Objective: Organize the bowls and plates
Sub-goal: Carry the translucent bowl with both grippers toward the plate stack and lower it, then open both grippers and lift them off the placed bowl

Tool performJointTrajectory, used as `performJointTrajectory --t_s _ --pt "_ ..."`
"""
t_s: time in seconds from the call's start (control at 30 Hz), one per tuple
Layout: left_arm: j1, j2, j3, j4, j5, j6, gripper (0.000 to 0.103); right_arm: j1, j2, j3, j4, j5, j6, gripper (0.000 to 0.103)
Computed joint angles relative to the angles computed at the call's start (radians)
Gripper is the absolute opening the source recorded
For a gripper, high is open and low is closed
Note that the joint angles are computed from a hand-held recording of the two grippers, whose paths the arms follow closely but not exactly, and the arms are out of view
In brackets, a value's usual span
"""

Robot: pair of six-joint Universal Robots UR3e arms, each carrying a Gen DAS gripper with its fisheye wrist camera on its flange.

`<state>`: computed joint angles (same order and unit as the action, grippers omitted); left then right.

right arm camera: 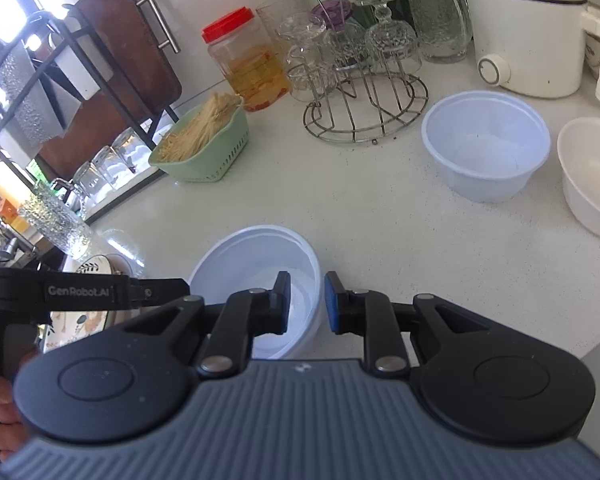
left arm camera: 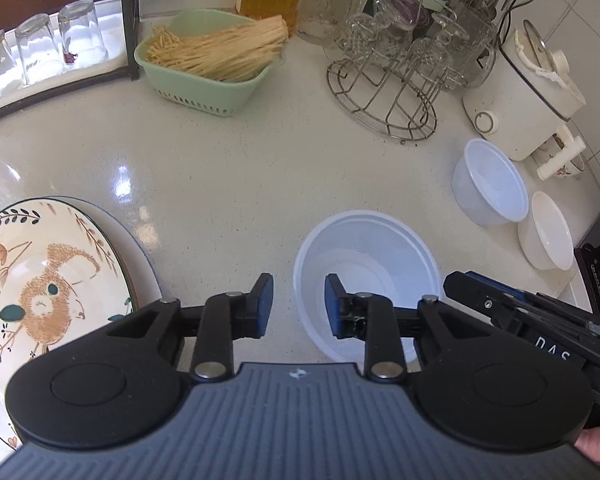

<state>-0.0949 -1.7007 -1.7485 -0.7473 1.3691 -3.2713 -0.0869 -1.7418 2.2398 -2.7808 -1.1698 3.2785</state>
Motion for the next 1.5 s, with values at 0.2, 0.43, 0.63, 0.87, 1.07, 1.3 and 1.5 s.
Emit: performJointTrajectory --t_s 0.2,0.43,0.63,0.87,1.07,1.3,1.5 --pt "-0.026 0.032 0.021 -0.007 0.023 -0.035 0.032 -0.054 -0.083 -0.002 0.056 0.039 -0.047 0.023" --pt "-0.081 0.08 0.06 -0.029 0.07 -0.082 0.032 -0.155 -0.202 0.006 0.144 0.114 -0.108 0.022" --pt "-0.155 0.093 0.111 -0.048 0.132 -0.132 0.032 -0.275 -0.328 0.017 0.257 0.206 -0.202 0.022" --pt "-0.244 0.066 0.16 -0.037 0.201 -0.211 0.032 -0.441 -0.46 0.031 0.429 0.331 -0.356 0.022" --pt "-0.304 0.021 0.219 -0.048 0.243 -0.239 0.032 -0.548 -0.528 0.019 0.585 0.4 -0.453 0.022" --pt "-0.336 -0.026 0.303 -0.067 0.279 -0.273 0.032 -0.612 -0.515 -0.028 0.691 0.439 -0.54 0.022" --pt "-0.344 -0.068 0.375 -0.084 0.285 -0.246 0.032 -0.601 -0.461 -0.009 0.581 0.411 -0.517 0.022"
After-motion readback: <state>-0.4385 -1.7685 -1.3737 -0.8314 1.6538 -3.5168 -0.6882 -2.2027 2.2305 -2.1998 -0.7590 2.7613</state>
